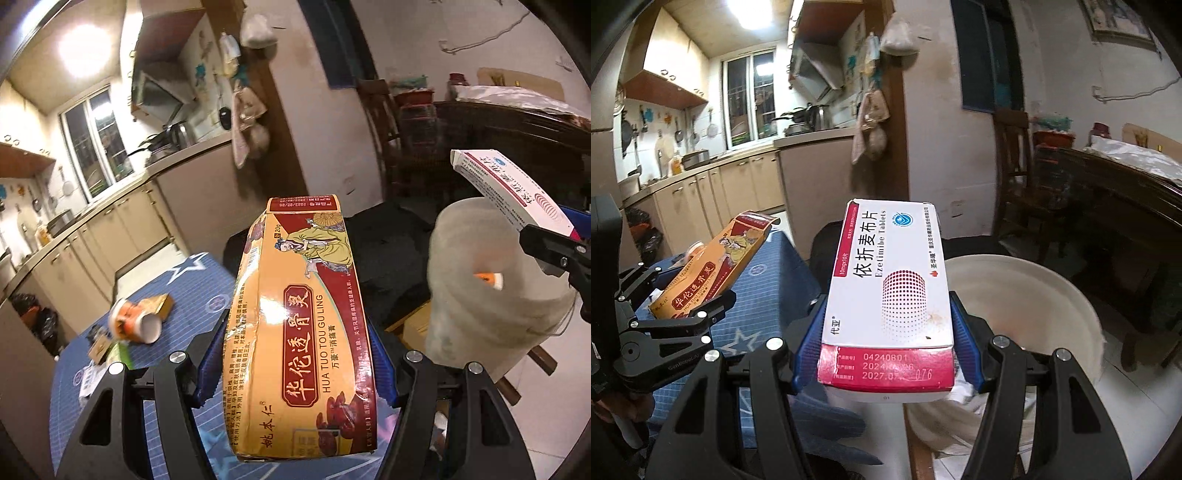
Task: Collect trash
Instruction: 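Carry the tan box and white-and-red box over to the white bucket, then open both tools to drop the two boxes into the bucket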
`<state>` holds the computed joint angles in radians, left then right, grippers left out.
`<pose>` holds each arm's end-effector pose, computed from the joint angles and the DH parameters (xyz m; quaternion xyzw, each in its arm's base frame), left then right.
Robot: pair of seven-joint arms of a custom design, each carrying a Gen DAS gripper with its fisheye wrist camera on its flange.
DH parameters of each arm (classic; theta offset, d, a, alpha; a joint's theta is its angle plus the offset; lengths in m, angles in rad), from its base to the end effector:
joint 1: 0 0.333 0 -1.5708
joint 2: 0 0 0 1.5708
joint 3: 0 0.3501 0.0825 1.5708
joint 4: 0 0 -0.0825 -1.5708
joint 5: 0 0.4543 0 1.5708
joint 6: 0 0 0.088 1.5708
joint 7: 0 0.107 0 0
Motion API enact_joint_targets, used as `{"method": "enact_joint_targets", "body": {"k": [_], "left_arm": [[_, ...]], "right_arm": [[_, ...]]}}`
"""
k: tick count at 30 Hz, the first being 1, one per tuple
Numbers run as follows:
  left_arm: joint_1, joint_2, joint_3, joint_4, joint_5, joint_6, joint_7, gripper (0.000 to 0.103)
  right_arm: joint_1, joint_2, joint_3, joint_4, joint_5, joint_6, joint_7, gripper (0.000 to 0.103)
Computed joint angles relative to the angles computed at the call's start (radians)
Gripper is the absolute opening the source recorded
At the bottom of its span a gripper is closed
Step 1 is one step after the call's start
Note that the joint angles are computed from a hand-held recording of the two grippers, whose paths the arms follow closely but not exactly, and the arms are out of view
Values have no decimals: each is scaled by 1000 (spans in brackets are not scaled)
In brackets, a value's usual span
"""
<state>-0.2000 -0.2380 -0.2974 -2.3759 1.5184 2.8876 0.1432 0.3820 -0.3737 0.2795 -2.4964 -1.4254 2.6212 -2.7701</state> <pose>0.4402 -0.3093 0.4436 -0.4527 0.7452 -0.3123 0.3770 0.3786 0.3264 0.4429 -0.5730 0.6390 -0.3502 0.3751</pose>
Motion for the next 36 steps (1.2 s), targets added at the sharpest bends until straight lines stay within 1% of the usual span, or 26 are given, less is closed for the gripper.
{"method": "enact_joint_targets", "body": {"k": [5,10,18,21,26,29,36], "left_arm": [[-25,59,-15,60,9,0,16,68],[-59,127,-14,126,-8,8,58,68],[-123,233,-9,235,2,13,90,68],[-148,265,-3,271,7,18,96,68],[-182,325,11,335,-8,57,113,68],[-205,351,18,363,-15,57,135,68],[-236,389,37,399,-45,77,174,68]], "right_arm": [[-8,-42,-7,-39,15,-10,1,59],[-22,-86,-7,-79,36,-24,-5,59],[-55,-155,-10,-140,78,-46,-32,59],[-67,-185,-12,-162,100,-60,-56,59],[-87,-223,-10,-184,127,-79,-91,59],[-96,-242,-6,-196,138,-89,-104,59],[-117,-246,-7,-204,143,-85,-118,59]]}}
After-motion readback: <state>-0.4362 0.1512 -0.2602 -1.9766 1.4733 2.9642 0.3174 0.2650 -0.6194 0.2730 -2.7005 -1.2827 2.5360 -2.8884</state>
